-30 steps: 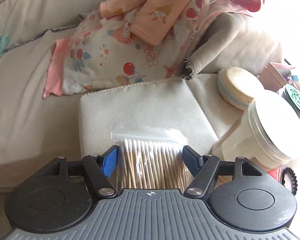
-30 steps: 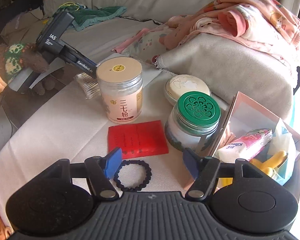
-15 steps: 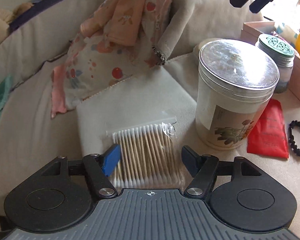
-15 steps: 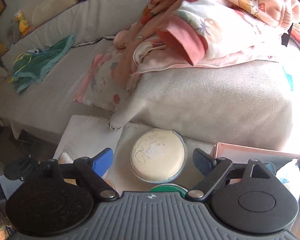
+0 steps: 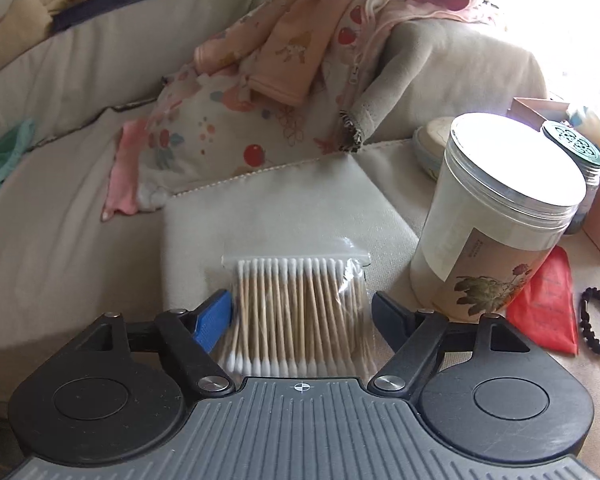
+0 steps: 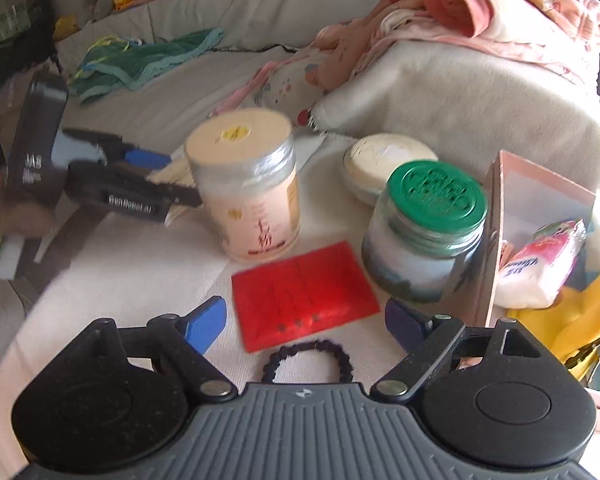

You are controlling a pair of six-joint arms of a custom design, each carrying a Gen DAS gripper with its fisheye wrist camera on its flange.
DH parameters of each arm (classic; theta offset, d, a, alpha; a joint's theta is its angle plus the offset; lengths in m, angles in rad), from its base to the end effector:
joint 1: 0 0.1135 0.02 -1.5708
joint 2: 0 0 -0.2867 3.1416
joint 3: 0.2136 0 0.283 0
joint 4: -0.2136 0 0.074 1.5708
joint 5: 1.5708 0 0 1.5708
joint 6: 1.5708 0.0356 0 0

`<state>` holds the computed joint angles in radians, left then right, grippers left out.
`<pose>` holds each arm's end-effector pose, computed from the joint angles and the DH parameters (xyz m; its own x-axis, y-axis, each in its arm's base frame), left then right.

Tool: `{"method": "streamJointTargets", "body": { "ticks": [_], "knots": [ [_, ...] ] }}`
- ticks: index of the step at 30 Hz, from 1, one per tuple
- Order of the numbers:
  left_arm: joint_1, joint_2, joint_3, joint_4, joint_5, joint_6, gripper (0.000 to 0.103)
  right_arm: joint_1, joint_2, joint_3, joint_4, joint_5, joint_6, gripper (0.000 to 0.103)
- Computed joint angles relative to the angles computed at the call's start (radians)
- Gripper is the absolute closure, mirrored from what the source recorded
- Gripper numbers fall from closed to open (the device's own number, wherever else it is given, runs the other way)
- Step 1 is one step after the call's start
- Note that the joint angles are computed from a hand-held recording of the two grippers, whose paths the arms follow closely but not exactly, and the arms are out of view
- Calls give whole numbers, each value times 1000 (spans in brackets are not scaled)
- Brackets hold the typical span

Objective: Organize soft objects
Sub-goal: 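Hold the cotton swab bag with the left tool while the right tool approaches the red envelope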

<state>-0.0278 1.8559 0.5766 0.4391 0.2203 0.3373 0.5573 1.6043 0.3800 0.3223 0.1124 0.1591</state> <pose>0.3098 -0.0164 0.0600 -0.6453 0.3410 -0.6836 0.4095 0.9098 0.0673 0.2124 0.1277 0.0745 -0.7314 -0.2703 -0.6262 -0.3551 0.9347 0.0113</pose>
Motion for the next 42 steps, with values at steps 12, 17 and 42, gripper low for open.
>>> {"method": "streamJointTargets", "body": {
  "ticks": [12,17,42],
  "knots": [
    [-13,38,-60,153,8,-69,26,95,-20,-87,88,138,131,35],
    [-2,79,-108,288,24,-93,26,259,226,61,225,346,159,32],
    [15,113,-141,398,50,-102,25,179,347,251,1,381,512,8]
  ]
}}
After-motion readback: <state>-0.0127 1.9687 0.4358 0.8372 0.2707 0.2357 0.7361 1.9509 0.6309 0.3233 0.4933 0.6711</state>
